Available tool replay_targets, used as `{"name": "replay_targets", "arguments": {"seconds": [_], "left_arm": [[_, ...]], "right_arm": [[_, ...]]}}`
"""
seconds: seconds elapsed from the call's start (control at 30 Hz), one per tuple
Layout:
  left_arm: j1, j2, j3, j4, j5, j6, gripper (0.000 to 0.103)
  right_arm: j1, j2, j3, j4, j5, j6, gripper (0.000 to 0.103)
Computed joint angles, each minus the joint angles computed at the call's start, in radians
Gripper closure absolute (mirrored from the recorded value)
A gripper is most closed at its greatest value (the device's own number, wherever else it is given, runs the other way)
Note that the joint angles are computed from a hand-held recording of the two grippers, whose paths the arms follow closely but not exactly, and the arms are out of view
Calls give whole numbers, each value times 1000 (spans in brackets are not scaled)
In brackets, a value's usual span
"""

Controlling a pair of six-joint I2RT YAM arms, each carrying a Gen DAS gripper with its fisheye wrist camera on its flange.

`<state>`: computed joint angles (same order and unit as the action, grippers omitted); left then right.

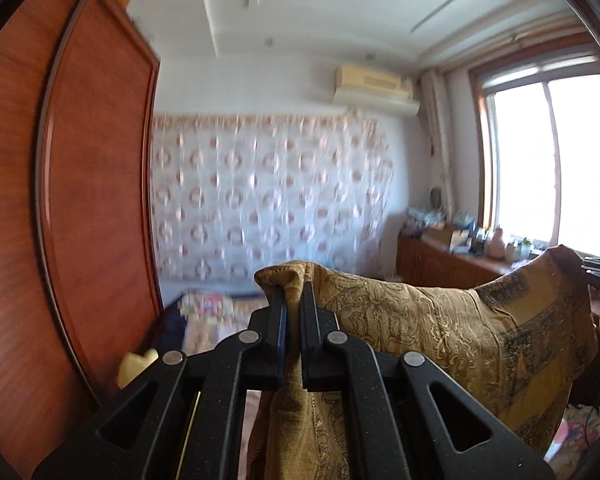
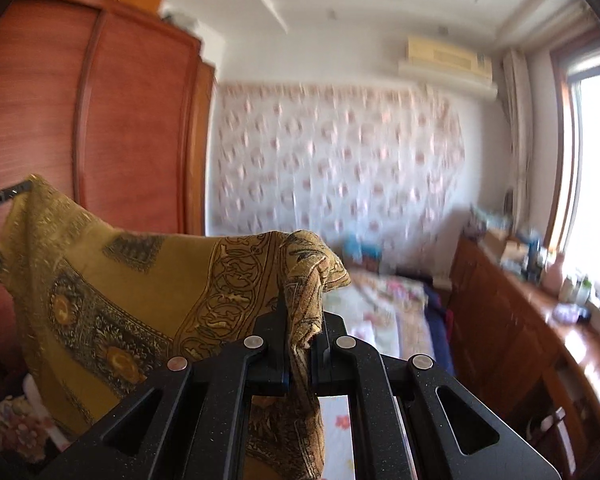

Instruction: Fold small clothes

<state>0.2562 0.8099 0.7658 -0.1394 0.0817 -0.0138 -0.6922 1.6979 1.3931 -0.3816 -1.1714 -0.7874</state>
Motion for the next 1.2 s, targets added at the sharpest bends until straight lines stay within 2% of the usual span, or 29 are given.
{"name": "replay_targets", "arguments": {"seconds": [0.1,0.17,0.23,0.3,0.33,0.43,0.57,0.63,0.7,0.83,0.97,1.2], "left_arm": [[-9,263,-24,172,-41,-15,97],[-57,403,-32,267,-127,-47,97],[-75,608,13,314,-154,-68,94],[-81,749,40,335,-116,-76,92],[-87,780,37,349,-119,-73,87],[-128,821,-7,379,-159,-79,73],[-170,760,-102,374,-156,-76,68],[-185,726,-145,372,-164,-86,67],[-182,708,-177,368,-155,-93,67],[-171,682,-248,364,-108,-90,66],[-154,726,-263,388,-99,-78,66],[-169,867,-268,470,-95,-82,66]], "right_arm": [[133,129,58,59,177,77,97],[202,253,170,-5,254,106,97],[262,352,259,-47,345,160,94],[320,424,298,-36,475,191,87],[338,437,302,-27,519,197,81],[382,452,291,24,606,214,76],[346,396,230,-16,577,145,73],[326,418,247,-11,555,139,72],[313,416,154,68,557,134,72],[275,456,93,95,528,96,72],[256,486,94,82,531,86,72],[283,550,188,14,539,119,72]]}}
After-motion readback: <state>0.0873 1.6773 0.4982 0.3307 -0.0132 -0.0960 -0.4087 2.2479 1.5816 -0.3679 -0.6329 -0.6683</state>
